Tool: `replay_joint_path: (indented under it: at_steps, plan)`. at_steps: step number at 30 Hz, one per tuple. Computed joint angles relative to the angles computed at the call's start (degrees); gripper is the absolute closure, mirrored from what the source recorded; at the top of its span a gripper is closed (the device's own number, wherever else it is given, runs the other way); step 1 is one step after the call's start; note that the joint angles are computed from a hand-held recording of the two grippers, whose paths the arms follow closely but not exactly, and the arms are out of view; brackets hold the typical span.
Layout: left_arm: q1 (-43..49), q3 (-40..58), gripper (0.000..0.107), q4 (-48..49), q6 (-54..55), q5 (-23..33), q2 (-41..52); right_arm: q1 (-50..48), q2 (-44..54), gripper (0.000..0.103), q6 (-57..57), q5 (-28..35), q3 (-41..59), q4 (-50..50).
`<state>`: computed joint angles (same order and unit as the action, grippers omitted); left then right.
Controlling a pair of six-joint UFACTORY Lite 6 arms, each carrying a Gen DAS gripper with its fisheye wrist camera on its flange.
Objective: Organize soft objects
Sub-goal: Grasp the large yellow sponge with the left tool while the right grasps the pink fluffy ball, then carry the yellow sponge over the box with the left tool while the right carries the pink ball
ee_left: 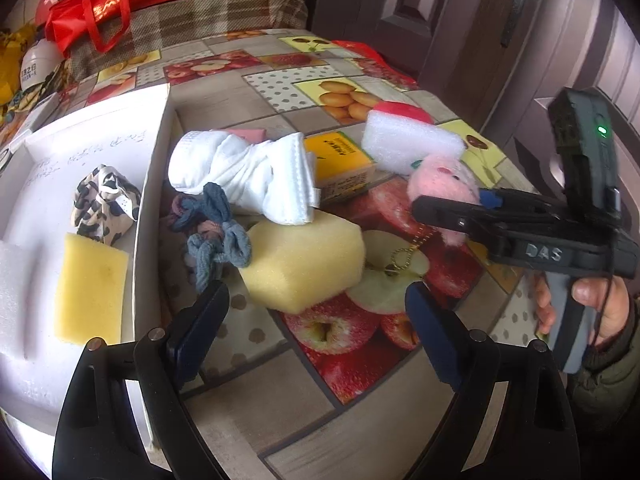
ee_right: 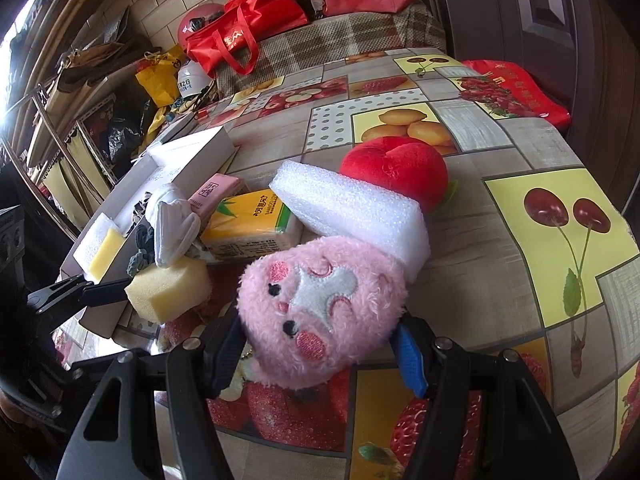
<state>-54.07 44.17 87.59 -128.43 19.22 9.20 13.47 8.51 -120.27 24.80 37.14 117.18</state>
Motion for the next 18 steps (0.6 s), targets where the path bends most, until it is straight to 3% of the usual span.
replay_joint_path:
  at_steps: [3, 7, 9, 12, 18]
  plan:
    - [2.1, 3.2, 0.017, -0.5, 2.3, -1.4, 3.1, 0.1, 0.0, 0.037, 0.0, 0.0, 0.0, 0.1]
    - [3.4, 8.6, 0.017, -6.2, 10.2, 1.6, 8.6, 0.0, -0.1, 0.036, -0.1, -0.1, 0.0, 0.2]
    - [2.5, 8.9, 0.017, -4.6, 9.9, 3.3, 9.7, -0.1, 0.0, 0.036, -0.3, 0.1, -0.1, 0.4]
    - [0.5, 6.0, 0.046, 0.4, 6.6, 6.0, 8.2, 0.0, 0.0, 0.036, -0.2, 0.0, -0.1, 0.4]
    - [-2.9, -0.9, 0.048, 13.6, -8.4, 7.6, 2.9, -0.3, -0.1, 0.036, -1.5, 0.3, -0.6, 2.0]
